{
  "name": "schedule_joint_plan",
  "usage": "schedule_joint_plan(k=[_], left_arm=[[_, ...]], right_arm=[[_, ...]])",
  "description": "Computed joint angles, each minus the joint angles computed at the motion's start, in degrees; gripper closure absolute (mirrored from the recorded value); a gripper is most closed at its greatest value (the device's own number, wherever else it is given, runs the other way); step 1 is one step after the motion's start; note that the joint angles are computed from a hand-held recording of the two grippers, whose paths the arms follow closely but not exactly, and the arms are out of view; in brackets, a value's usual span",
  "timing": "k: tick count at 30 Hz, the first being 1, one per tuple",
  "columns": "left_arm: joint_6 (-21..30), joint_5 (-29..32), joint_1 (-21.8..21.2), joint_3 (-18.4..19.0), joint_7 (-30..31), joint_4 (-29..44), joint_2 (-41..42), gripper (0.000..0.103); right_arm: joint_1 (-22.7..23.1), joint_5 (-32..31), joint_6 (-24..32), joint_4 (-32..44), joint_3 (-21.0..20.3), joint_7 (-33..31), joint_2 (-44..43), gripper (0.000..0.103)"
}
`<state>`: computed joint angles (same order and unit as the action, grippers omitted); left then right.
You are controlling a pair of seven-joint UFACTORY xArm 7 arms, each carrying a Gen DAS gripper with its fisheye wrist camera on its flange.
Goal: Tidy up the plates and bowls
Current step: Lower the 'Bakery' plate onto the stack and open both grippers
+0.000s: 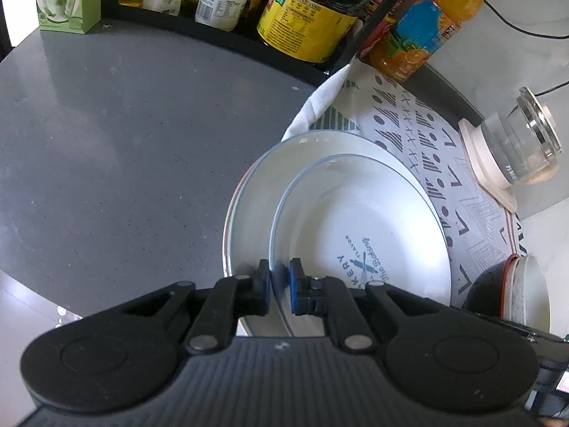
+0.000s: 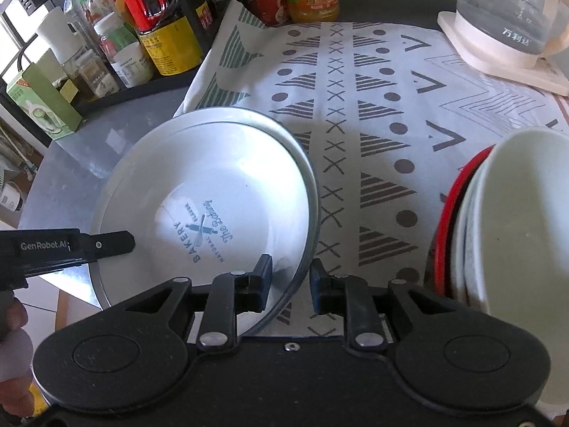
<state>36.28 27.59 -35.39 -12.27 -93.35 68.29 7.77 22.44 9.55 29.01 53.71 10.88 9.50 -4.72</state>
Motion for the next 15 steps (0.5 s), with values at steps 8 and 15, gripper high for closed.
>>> schedule_joint_plan(k=[8, 15], left_arm=[[8.2, -0.5, -0.9, -0.1, 2.5, 5.5, 2.2, 0.093], [15.3, 1.1, -2.5, 0.0, 3.8, 10.6, 2.5, 0.088]], right_arm=[[-0.1, 1.8, 0.4, 0.4, -0.5, -2.0, -0.8, 0.069], [0.4, 12.2, 0.4, -0.2, -2.8, -9.5, -4.8, 0.048]])
